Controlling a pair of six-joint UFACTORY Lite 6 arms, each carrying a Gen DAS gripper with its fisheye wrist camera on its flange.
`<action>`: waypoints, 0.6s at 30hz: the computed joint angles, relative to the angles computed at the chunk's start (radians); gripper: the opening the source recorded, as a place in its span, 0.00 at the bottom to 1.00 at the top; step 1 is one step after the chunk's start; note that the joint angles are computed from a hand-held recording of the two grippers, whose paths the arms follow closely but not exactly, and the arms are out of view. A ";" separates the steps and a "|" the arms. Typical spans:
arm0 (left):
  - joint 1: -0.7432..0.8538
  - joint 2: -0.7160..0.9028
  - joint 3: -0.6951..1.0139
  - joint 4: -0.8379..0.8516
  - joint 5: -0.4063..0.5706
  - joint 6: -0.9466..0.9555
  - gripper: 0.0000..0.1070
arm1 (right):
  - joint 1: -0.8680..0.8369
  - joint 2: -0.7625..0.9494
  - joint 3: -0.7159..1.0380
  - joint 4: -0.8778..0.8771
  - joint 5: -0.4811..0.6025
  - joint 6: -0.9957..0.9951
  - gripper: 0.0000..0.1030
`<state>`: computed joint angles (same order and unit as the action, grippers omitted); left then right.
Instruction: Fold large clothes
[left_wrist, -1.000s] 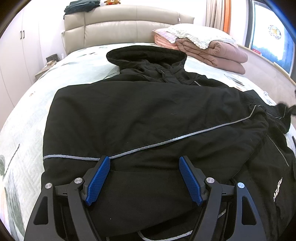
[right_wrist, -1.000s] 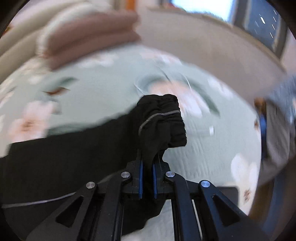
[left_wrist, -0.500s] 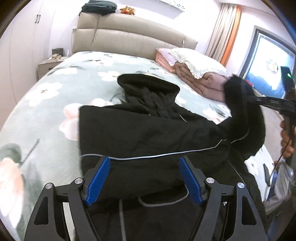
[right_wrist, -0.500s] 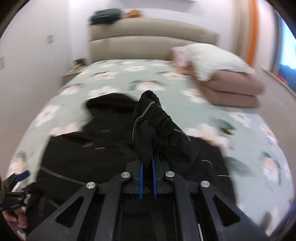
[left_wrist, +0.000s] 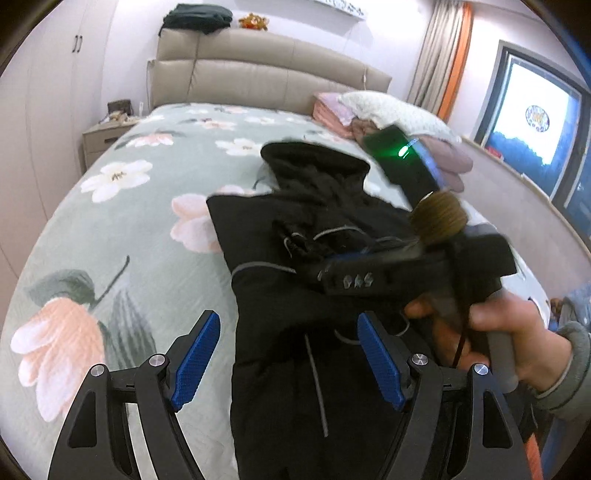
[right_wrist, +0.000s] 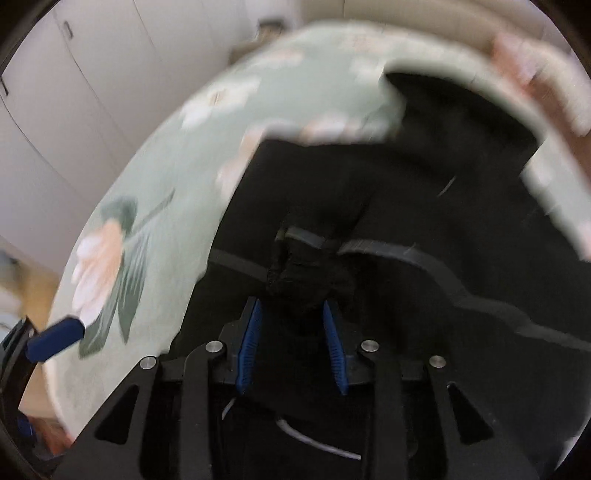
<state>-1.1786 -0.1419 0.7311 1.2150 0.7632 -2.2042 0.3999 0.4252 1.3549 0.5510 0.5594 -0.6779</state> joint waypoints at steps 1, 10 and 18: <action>0.011 -0.001 -0.012 0.008 -0.023 -0.006 0.73 | -0.022 -0.013 -0.017 0.058 0.007 -0.076 0.36; 0.312 0.111 0.052 0.481 -0.386 -0.410 0.73 | -0.510 -0.274 -0.153 0.330 0.076 -0.634 0.69; 0.570 0.561 0.456 0.555 -0.698 -0.478 0.19 | -0.756 -0.013 0.043 0.262 0.084 -0.629 0.69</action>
